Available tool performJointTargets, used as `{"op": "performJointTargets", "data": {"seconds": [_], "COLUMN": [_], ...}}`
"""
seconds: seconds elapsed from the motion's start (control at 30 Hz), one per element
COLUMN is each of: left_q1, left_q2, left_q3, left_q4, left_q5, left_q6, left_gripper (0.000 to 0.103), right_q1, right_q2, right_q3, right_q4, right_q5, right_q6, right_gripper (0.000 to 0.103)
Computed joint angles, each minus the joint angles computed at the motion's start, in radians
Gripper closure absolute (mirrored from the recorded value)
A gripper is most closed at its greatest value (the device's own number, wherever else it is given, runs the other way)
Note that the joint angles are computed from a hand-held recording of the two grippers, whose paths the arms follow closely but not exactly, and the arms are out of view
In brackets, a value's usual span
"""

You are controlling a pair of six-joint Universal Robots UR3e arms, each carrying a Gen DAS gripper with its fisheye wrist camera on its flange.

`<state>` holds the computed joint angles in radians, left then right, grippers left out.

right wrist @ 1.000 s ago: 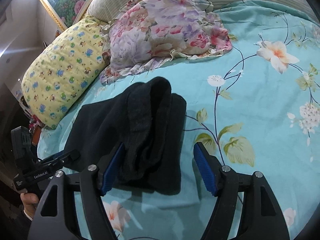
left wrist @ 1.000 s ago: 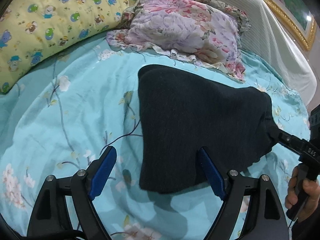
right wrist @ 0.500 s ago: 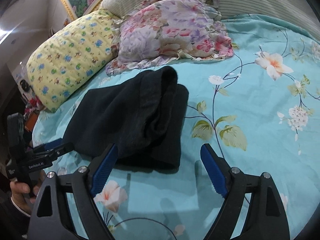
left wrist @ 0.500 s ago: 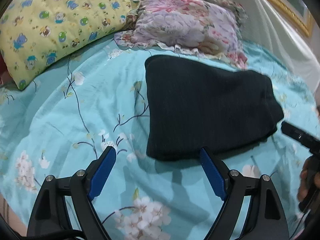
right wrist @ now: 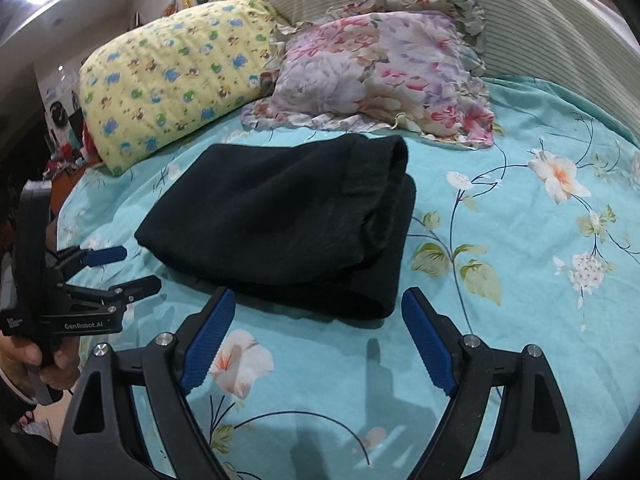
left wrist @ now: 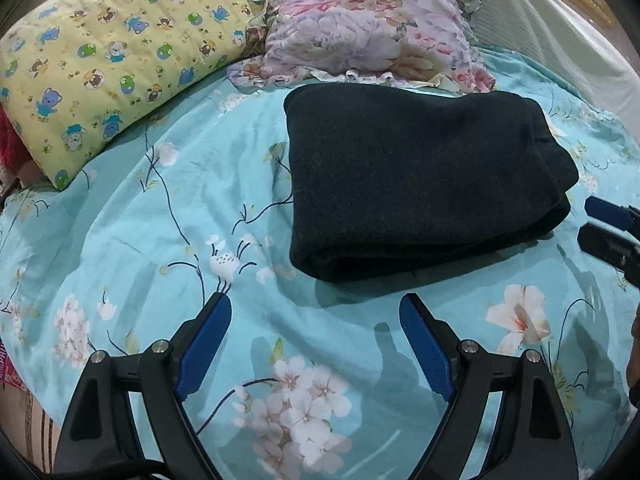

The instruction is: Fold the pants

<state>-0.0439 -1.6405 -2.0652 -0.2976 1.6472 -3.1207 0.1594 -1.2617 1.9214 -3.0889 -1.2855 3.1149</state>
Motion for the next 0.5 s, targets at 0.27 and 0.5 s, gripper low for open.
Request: {"op": "performJointTargets", "data": {"seconds": [0.27, 0.5], "left_q1": [0.013, 0.004], "left_q2": [0.009, -0.025], "left_q3": [-0.05, -0.041], "left_q4": [0.073, 0.097], "left_q5": [-0.041, -0.044], "left_q6": [-0.004, 0.003], "left_gripper": [0.016, 0.016], "right_q1": [0.04, 0.06], "right_q2": [0.025, 0.056], "right_q3": [0.015, -0.005], "right_q4": [-0.023, -0.026], "right_q5": [-0.029, -0.056], "right_q6": [-0.018, -0.014], "right_gripper": [0.017, 0.017]}}
